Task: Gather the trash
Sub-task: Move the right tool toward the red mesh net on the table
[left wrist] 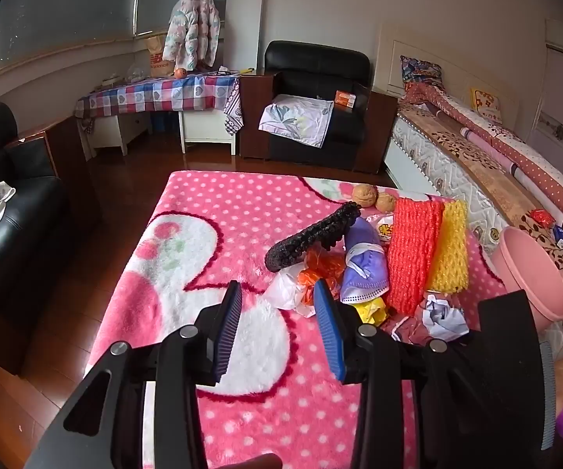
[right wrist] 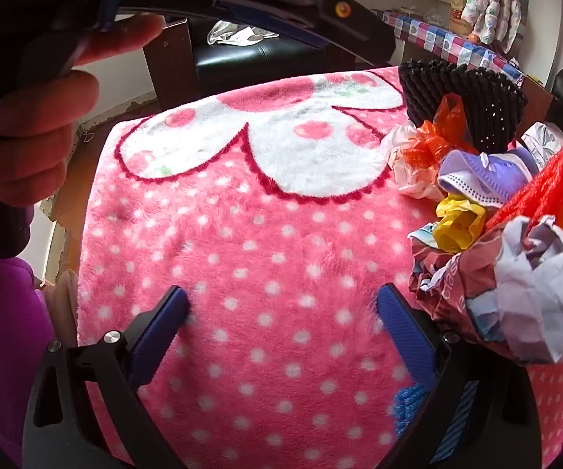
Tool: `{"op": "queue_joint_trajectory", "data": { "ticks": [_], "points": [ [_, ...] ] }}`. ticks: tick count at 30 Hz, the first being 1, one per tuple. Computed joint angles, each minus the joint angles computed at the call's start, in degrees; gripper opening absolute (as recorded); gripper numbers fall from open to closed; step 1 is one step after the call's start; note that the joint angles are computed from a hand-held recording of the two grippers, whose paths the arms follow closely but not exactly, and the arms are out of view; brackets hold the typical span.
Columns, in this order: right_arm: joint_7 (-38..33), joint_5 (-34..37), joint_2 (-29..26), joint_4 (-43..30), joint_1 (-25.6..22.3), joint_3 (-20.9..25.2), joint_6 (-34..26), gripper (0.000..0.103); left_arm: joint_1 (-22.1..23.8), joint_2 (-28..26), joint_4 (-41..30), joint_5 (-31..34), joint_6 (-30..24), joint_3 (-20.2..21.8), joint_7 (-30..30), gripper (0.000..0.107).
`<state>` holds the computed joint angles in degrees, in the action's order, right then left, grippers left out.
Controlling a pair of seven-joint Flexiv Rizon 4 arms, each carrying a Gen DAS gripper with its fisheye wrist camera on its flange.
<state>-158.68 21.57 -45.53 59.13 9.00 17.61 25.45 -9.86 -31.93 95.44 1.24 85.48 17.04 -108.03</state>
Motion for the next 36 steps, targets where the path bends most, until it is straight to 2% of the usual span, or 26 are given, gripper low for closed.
{"op": "queue_joint_trajectory", "data": {
  "ticks": [1,2,7,10,15,17,22,32,36],
  "points": [
    [1.48,0.41,-0.49,-0.87,-0.7,0.8,-1.56,0.099,0.58,0.19,0.12,-0.43,-0.44,-0.8,0.32,0.038],
    [-0.24,0.01,0.07,0.13,0.15,-0.23,0.32,0.099,0.47,0.12,-0.01,-0.3,-0.56,-0.62,0.29,0.038],
    [1.51,-1.29,1.43,1.26,0.63,-0.68,-0.2,0.099,-0.43,-0.36,-1.01,0.78,-1.61,0.54,-0.49,0.038],
    [-0.56,2.99,3.23,1.65,-2.1,1.92,-1.41,0.099,-1.1,0.06,-0.84,1.59,-1.88,1.29,-1.6,0.038],
    [-2.27,13.7,6.57,1.5,-7.38,3.7,-0.72,0.099,0.71,2.1,1.18,1.54,-0.82,-0.94,-1.04,0.038],
    [-2.15,17.13,8.35,3.48,-8.2,3.38,3.75,0.099,1.55,1.83,1.41,0.95,-0.28,-1.97,-0.51,0.038],
    [1.68,20.58,11.02,9.18,-6.52,1.39,22.08,0.099,0.84,1.56,1.28,0.55,-0.31,-2.0,0.03,0.038],
    [14.12,13.33,9.8,15.08,-3.71,0.41,40.02,0.099,-1.29,1.36,1.52,0.8,-0.44,-1.32,-0.71,0.038],
    [18.52,10.28,9.02,16.11,-3.97,1.16,43.58,0.099,-1.74,1.46,1.89,0.92,-0.22,-1.1,-1.21,0.038]
  ]
}}
